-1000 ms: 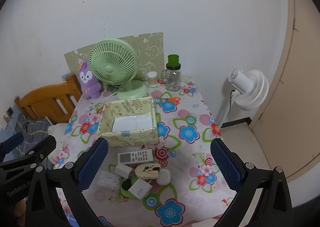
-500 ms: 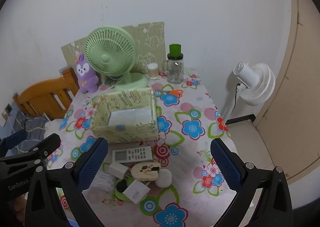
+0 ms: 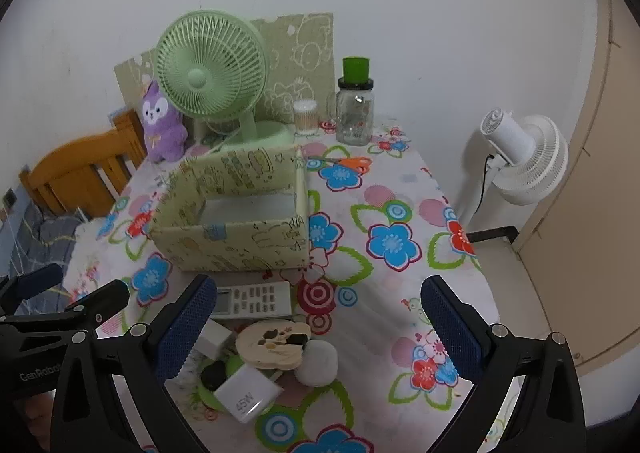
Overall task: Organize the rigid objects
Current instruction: 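Move both tools down toward the small items beside the white remote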
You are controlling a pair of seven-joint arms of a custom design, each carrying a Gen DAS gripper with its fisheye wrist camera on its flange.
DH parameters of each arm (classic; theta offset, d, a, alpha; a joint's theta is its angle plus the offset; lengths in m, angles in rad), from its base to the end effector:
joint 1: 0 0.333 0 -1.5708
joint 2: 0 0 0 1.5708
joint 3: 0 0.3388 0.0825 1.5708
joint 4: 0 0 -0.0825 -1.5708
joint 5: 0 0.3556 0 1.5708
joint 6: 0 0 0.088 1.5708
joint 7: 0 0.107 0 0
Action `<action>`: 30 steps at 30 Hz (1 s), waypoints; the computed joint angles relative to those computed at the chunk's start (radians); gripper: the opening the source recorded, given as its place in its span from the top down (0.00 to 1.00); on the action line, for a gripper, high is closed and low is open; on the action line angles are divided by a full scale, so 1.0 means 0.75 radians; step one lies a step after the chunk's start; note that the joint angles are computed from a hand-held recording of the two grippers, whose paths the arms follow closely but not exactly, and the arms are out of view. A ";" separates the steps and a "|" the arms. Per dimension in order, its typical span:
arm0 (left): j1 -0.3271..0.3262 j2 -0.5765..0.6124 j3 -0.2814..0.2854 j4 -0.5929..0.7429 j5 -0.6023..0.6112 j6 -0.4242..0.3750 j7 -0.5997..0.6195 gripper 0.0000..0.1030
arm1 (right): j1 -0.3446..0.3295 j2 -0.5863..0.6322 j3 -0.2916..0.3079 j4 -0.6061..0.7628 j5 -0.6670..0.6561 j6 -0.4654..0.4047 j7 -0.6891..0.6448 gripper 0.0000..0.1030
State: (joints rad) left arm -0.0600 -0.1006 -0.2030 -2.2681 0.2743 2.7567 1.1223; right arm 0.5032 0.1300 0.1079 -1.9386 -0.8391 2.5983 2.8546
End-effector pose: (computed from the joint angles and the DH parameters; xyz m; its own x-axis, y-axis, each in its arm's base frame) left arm 0.4991 -0.1490 0.5041 -0.0453 -0.9990 0.0064 -0.8180 0.0334 -0.5742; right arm 0.4881 0.3565 0.5079 -0.0313 -0.9969 -0.0718 -0.7170 0.0724 -0.6933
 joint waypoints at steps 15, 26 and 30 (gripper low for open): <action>-0.052 0.162 0.054 -0.038 0.075 0.045 -0.062 0.02 | 0.015 0.166 -0.056 -0.011 0.072 0.140 -0.014 0.00; -0.111 0.230 0.079 -0.053 0.066 0.106 -0.018 0.02 | 0.044 0.224 -0.084 -0.015 0.116 0.182 -0.050 0.00; -0.141 0.256 0.097 -0.042 0.109 0.119 -0.033 0.04 | 0.047 0.239 -0.088 -0.016 0.130 0.195 -0.064 0.00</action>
